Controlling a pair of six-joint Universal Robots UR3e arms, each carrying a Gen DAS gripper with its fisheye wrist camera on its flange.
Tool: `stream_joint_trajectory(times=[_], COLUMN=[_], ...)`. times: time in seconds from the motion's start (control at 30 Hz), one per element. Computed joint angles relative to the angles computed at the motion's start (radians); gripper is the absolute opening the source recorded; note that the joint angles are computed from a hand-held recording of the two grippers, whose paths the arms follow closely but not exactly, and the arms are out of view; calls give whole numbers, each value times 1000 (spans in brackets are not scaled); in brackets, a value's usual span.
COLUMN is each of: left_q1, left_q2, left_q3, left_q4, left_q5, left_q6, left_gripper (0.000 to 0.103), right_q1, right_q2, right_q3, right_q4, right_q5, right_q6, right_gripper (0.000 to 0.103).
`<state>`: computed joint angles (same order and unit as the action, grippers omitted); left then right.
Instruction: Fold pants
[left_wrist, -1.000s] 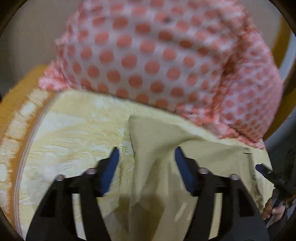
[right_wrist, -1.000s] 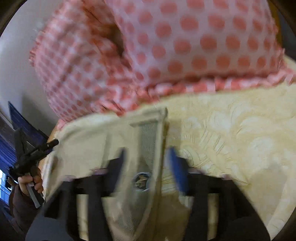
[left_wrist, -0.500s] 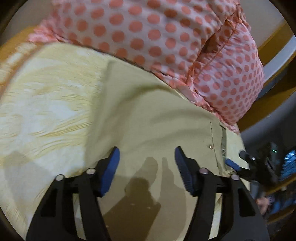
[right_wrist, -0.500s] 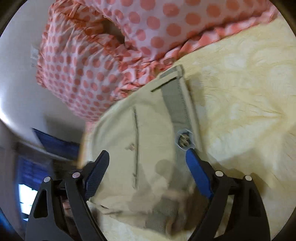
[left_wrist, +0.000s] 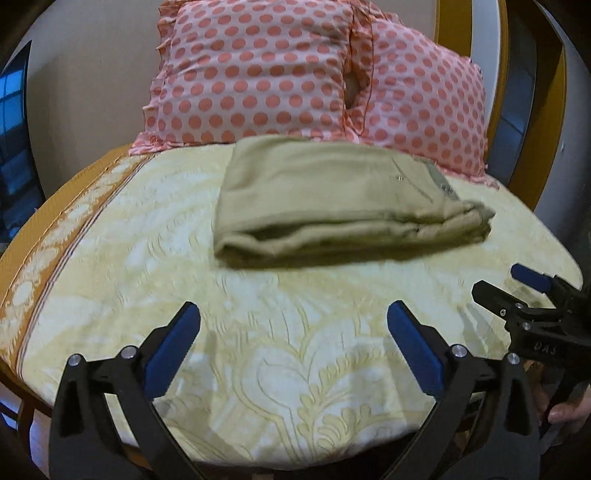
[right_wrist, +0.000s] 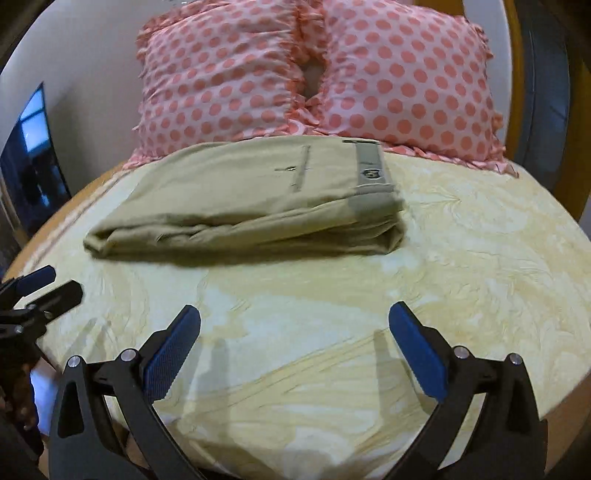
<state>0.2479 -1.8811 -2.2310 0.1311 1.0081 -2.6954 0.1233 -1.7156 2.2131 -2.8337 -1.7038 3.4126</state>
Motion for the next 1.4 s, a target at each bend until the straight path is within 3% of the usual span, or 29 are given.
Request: stream_joint_trajectory(times=[0.2, 0.5, 1.4], left_q1=[-51, -45, -48], left_q2=[-43, -88, -89], left_q3=[-3, -83, -80], left_q4=[62, 243, 244], left_q5=[68, 78, 81], left_q6=[7, -13, -15], left_gripper=[101, 101, 101], right_q1=[67, 62, 52], right_q2=[52, 42, 37], right_q3=[-23, 42, 42], right_q4=[4, -92, -90], right_q5=[-96, -86, -78], right_q6=[24, 31, 21], right_gripper=[102, 102, 102])
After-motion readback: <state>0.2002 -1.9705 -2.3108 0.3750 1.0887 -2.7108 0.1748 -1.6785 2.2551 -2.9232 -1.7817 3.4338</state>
